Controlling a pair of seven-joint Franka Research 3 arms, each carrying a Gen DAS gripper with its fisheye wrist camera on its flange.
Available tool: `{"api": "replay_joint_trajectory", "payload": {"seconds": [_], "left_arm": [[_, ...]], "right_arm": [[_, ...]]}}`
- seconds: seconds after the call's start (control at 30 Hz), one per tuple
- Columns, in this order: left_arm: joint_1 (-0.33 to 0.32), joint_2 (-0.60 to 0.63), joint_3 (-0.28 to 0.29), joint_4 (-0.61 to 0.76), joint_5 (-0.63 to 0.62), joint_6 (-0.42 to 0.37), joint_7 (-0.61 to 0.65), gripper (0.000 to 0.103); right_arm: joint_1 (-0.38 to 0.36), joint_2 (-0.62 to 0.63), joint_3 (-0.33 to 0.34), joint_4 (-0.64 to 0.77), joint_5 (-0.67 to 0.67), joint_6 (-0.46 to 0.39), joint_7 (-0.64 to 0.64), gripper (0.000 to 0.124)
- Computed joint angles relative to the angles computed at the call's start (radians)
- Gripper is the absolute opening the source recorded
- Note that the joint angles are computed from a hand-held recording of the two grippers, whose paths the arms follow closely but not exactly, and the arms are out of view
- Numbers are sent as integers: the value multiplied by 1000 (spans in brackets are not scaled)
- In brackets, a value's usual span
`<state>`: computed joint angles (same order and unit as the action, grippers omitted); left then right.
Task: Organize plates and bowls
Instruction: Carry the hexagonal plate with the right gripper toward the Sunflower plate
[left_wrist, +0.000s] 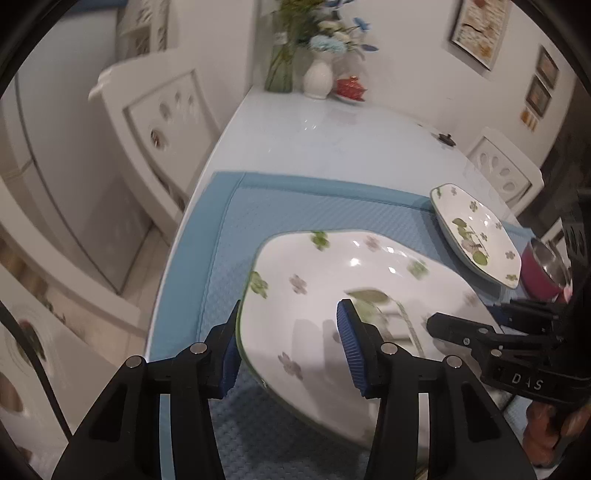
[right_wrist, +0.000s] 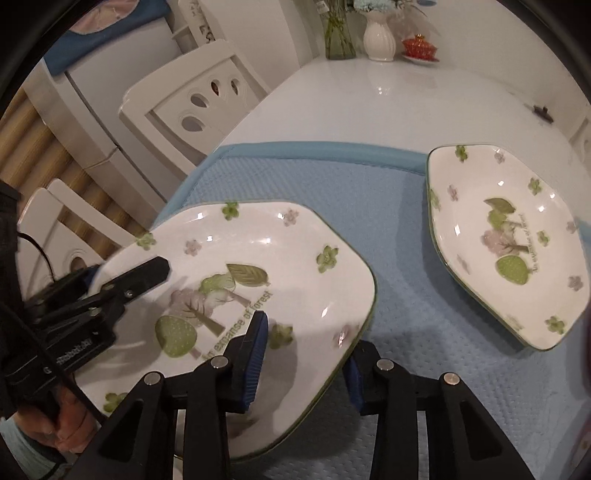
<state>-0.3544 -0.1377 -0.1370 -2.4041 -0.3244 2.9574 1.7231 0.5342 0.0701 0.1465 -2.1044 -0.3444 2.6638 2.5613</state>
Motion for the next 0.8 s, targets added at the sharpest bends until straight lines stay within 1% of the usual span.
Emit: {"api": "replay_joint_trajectory", "payload": {"seconds": [0.03, 0.1, 0.2, 0.27, 0.33, 0.43, 0.5, 0.53, 0.57, 0.63, 0.7, 0.77, 0.8], "left_arm": [[14, 1, -12, 0, 39, 1, -21, 43], [13, 6, -8, 3, 45, -4, -19, 39], [12, 5, -5, -1, 37, 4, -6, 38], [26, 6, -15, -3, 76, 7, -36, 38], [31, 19, -10, 10, 78, -13, -45, 38], [37, 55, 8, 42, -12, -64, -5, 38], [52, 66, -2, 48, -43, -64, 20, 38], [59, 69, -10, 50, -42, -66, 27, 38], [63, 71, -17, 52, -43, -68, 38, 38], [86, 78, -40, 47, 57, -52, -36, 38], [94, 95, -47, 57, 89, -56, -59, 39], [103, 109, -55, 61, 114, -37, -95, 39], [108, 111, -58, 65, 125, -37, -110, 39]], "right_arm": [[-1, -5, -1, -9, 1, 14, -4, 35], [-2, -3, -2, -10, -12, 10, 1, 34], [-2, -6, -5, -18, -40, 21, 22, 34], [4, -3, -3, -5, -75, -3, 37, 34], [6, -3, 1, -3, -77, -7, 42, 34], [5, 21, 13, 6, 26, 2, -35, 34], [3, 38, 22, 12, 120, -7, -127, 34], [10, 31, 12, -1, 102, 13, -113, 34], [11, 32, 6, -1, 99, 11, -110, 34], [0, 40, -3, -8, 141, 48, -124, 34], [-8, 55, -16, -8, 159, 93, -132, 34], [1, 76, -36, 11, 119, 108, -114, 37], [13, 82, -47, 28, 81, 89, -96, 37]]}}
